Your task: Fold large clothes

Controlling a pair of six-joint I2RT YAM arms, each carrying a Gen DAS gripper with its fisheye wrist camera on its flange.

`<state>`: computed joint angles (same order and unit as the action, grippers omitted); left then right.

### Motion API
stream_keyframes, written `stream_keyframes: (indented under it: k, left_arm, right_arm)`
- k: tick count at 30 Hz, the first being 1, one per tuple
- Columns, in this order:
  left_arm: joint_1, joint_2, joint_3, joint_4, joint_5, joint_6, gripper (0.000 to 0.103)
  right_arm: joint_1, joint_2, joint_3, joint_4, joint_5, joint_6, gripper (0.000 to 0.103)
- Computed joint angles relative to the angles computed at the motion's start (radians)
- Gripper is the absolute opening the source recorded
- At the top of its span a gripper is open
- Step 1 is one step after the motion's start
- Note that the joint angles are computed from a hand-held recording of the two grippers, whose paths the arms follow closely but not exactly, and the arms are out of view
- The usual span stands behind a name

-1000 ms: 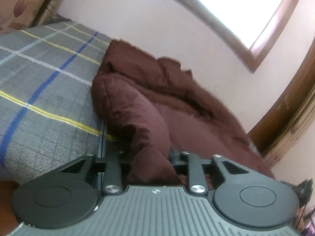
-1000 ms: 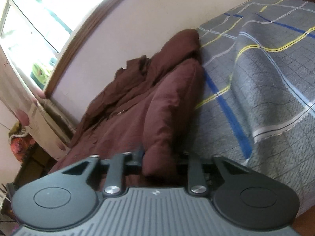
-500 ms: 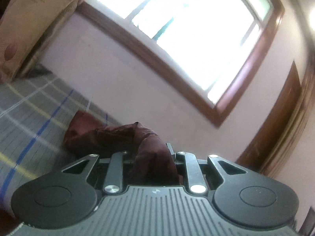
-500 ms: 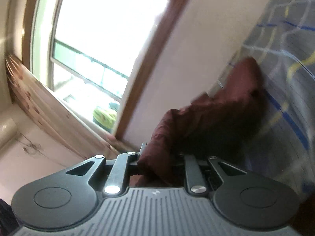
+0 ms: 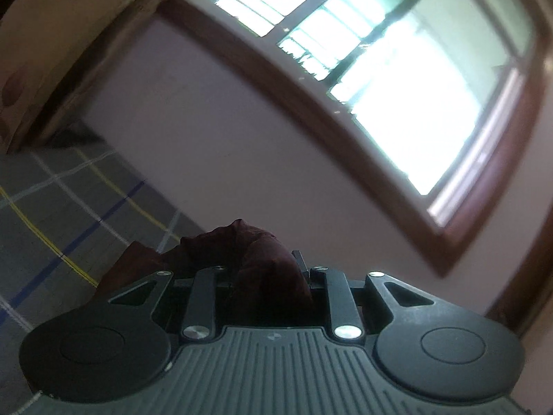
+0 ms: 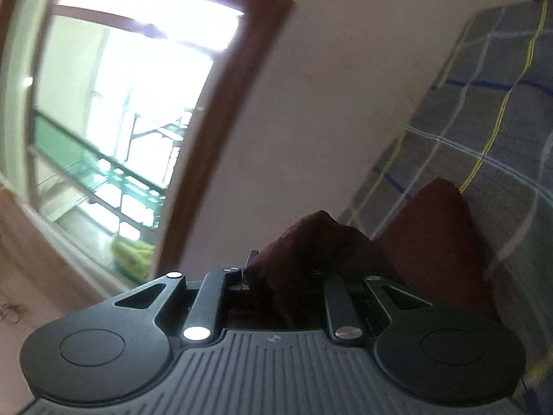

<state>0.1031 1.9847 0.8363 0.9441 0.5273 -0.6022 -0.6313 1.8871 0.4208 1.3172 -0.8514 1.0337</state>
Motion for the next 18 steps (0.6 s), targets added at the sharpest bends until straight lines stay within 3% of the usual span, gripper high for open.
stream_keyframes:
  k: [5,8,10,11,12,14,15,18]
  left_arm:
    - [-0.046,0.136,0.152,-0.070,-0.080,0.041,0.039]
    - [-0.053,0.178,0.201,-0.103,-0.111,0.011,0.068]
    - [-0.053,0.189,0.174,-0.023,-0.145,-0.033,0.094]
    - [-0.057,0.184,0.142,0.037,-0.186,-0.031,0.098]
    - [-0.062,0.168,0.117,0.060,-0.222,-0.007,0.103]
    - [-0.058,0.128,0.071,0.084,-0.223,0.029,0.102]
    - [-0.052,0.108,0.045,0.102,-0.208,0.041,0.100]
    - [-0.054,0.036,-0.020,0.122,-0.150,0.122,0.090]
  right_arm:
    - [0.103,0.162,0.189,-0.145,0.147,-0.024,0.019]
    - [0.148,0.226,0.260,-0.234,0.214,-0.064,0.022]
    - [0.152,0.270,0.281,-0.198,0.209,-0.048,0.031]
    - [0.144,0.293,0.281,-0.150,0.187,-0.020,0.034]
    - [0.132,0.308,0.271,-0.091,0.164,0.019,0.044]
    - [0.101,0.322,0.236,0.031,0.127,0.101,0.071]
    - [0.096,0.298,0.207,0.067,0.146,0.119,0.090]
    - [0.059,0.158,0.065,0.139,0.192,0.031,0.091]
